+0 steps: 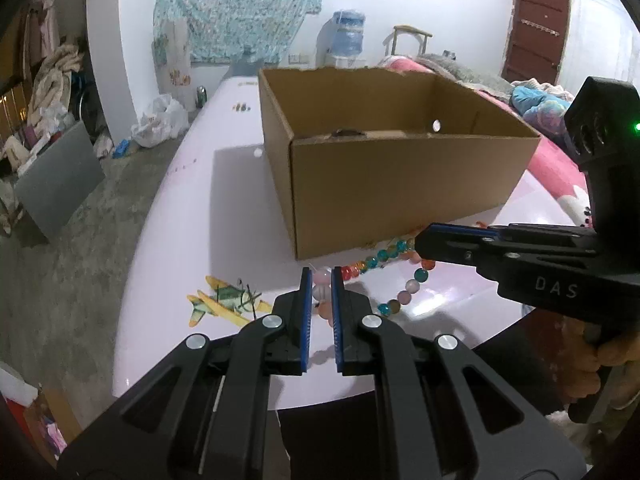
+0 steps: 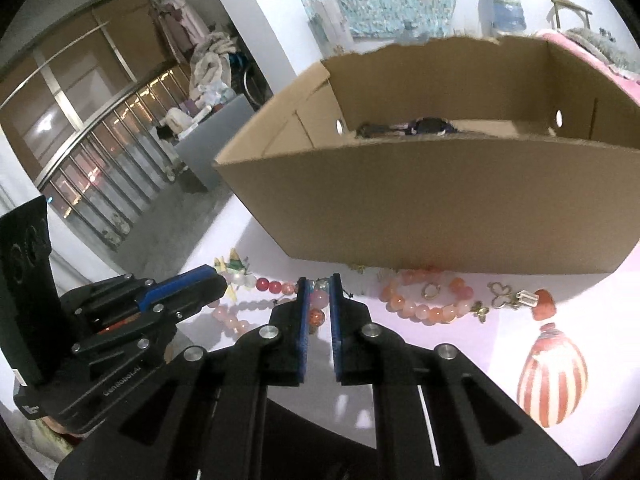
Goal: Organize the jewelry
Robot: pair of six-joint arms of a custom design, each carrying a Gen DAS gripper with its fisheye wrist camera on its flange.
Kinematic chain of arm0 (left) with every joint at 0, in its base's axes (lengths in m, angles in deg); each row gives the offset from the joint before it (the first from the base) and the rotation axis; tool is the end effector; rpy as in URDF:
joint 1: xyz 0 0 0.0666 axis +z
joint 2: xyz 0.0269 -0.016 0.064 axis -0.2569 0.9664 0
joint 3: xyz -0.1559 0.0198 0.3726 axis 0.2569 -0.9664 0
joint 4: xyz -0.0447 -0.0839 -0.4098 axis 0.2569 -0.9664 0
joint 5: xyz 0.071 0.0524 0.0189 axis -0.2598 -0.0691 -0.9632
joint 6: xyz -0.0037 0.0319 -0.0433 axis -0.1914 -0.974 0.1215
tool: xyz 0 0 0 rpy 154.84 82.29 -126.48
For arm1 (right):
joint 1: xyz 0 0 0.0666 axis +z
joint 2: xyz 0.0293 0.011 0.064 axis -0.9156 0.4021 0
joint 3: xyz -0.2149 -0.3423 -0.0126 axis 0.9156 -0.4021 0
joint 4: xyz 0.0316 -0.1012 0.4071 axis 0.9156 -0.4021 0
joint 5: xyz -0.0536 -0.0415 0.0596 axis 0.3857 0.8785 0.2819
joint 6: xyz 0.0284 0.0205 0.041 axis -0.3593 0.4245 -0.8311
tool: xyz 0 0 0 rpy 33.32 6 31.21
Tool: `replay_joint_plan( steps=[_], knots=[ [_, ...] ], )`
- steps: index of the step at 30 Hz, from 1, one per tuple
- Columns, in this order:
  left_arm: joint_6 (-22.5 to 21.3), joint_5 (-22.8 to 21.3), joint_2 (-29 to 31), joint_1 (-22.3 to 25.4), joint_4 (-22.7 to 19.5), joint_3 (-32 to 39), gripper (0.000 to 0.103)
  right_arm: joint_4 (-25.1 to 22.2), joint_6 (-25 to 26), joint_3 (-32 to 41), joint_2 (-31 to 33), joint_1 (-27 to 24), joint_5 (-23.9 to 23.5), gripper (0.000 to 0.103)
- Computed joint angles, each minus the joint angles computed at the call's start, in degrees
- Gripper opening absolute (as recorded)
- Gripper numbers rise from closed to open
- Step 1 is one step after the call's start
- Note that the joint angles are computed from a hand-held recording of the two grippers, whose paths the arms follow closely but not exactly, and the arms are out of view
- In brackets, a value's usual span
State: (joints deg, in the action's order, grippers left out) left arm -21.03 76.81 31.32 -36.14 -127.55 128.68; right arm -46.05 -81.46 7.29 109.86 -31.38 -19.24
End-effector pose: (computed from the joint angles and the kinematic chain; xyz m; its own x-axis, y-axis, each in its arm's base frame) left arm 0.5388 -0.2190 0.4349 -0.5663 0.4074 -0.7165 0.6175 0.7854 -0.0415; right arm 0.5298 0.3610 0.4270 -0.7110 0.2766 -0.6465 0.0125 0.9242 0.3818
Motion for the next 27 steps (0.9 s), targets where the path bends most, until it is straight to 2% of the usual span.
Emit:
replay_joint_plan(
  steps=[10,14,18,20,22,26,27],
  knots=[
    [-0.9,1.8,-3.8,-1.1,0.7,1.9,0.008,3.7,3.0,-2.7,-5.9,1.5,4.1,0.010],
    [-1.6,3.6,-2.7,-1.7,1.0,6.6,0.008,4.9,6.2,-0.9,-7.1,0.7,4.2,0.010],
    [-2.6,4.8,1.2,-2.3,-0.1,13.7,0.008,3.0,9.6,4.7,-5.5,-2.1,2.5,0.010],
    [-2.7,5.2,4.8,-2.6,-2.4,19.4,0.008,-0.2,11.1,9.4,-3.2,-4.2,0.9,0.010],
    [-2.8,5.8,10.3,-2.7,-7.1,27.2,0.008,-3.7,11.1,13.8,-0.4,-6.5,-2.5,0.010],
    [-3.0,4.3,21.9,-2.9,-17.9,43.5,0.008,-14.7,9.7,26.6,8.6,-11.3,-11.3,0.010],
    [-2.7,3.6,25.9,-3.0,-21.4,49.1,0.008,-18.8,9.2,31.1,12.1,-12.7,-14.0,0.010]
  ],
)
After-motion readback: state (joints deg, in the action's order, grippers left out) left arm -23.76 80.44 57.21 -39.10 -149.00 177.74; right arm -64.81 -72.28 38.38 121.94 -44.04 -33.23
